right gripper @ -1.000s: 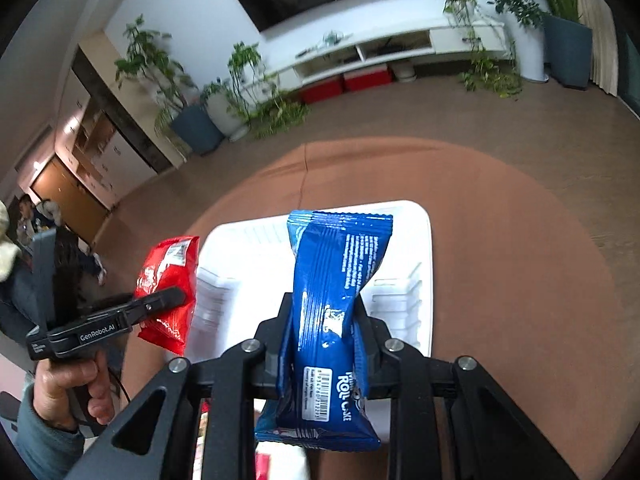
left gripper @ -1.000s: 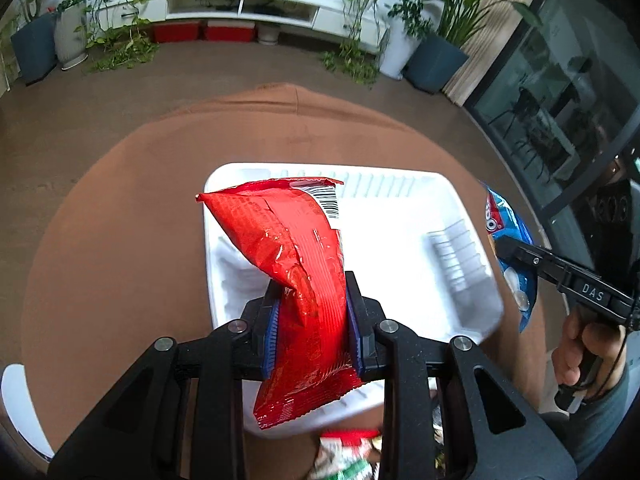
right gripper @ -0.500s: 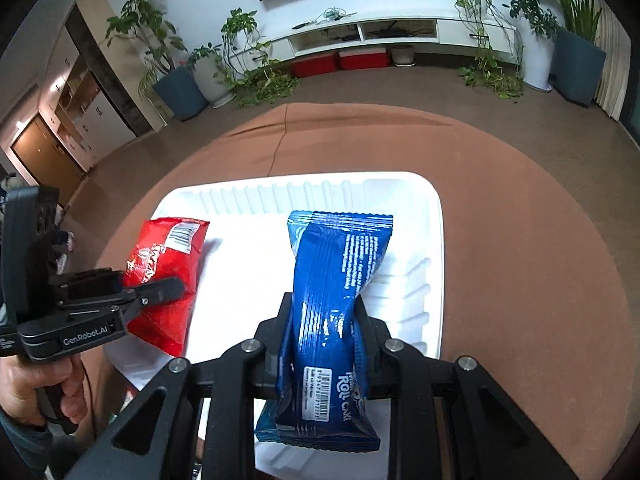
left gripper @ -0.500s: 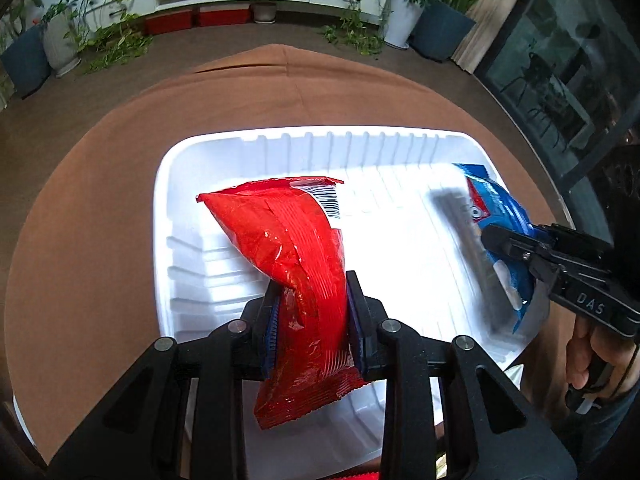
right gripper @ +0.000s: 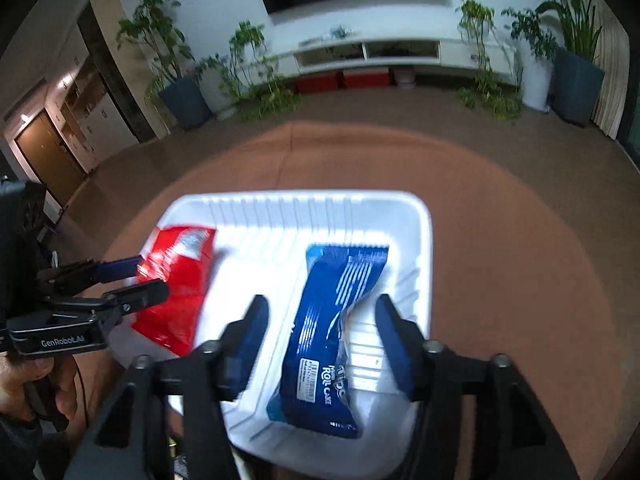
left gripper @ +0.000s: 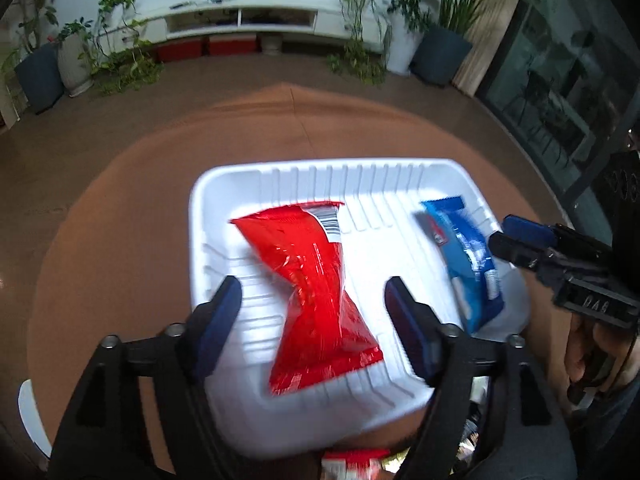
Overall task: Organize snacks
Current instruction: 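Open both tools and lift them back toward the snack pile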
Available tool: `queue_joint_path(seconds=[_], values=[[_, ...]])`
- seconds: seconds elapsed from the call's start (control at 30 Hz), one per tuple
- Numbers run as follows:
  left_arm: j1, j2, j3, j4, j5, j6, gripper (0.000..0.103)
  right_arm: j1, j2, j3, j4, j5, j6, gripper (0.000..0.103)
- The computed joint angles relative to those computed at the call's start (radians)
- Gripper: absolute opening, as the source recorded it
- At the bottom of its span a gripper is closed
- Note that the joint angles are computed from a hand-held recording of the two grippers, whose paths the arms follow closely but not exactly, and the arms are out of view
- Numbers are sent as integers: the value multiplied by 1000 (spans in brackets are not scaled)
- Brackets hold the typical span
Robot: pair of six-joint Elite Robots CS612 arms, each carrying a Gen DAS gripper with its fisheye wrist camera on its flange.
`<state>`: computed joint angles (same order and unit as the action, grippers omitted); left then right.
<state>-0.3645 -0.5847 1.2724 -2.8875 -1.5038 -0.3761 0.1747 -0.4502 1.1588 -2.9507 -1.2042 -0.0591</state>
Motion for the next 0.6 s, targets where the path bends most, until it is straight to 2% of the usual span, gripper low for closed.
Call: queue_joint_path(seconds=[0.03, 0.13, 0.2, 0.3, 0.43, 0.5, 0.6], values=[[-3, -15, 28, -27, 4, 5, 80, -5, -11, 20, -33, 12, 13, 70], [-13, -63, 121, -121, 34, 24, 94, -24, -47, 90, -136, 61, 73, 81], [-23, -102, 217, -241, 45, 10, 102, -38, -71, 140, -209, 102, 114, 85], [-44, -142, 327, -405, 90, -15, 103, -55, -111, 230, -315, 148, 160, 93], [-68, -213, 444, -419, 109, -62, 103, -65, -161, 350, -414, 191, 162, 96], [-77, -240, 504, -458, 92, -86, 103, -73, -184, 414, -449, 215, 146, 96], [-96, -283, 582, -476, 83, -63, 103, -82, -211, 483, -434, 257, 114, 96]])
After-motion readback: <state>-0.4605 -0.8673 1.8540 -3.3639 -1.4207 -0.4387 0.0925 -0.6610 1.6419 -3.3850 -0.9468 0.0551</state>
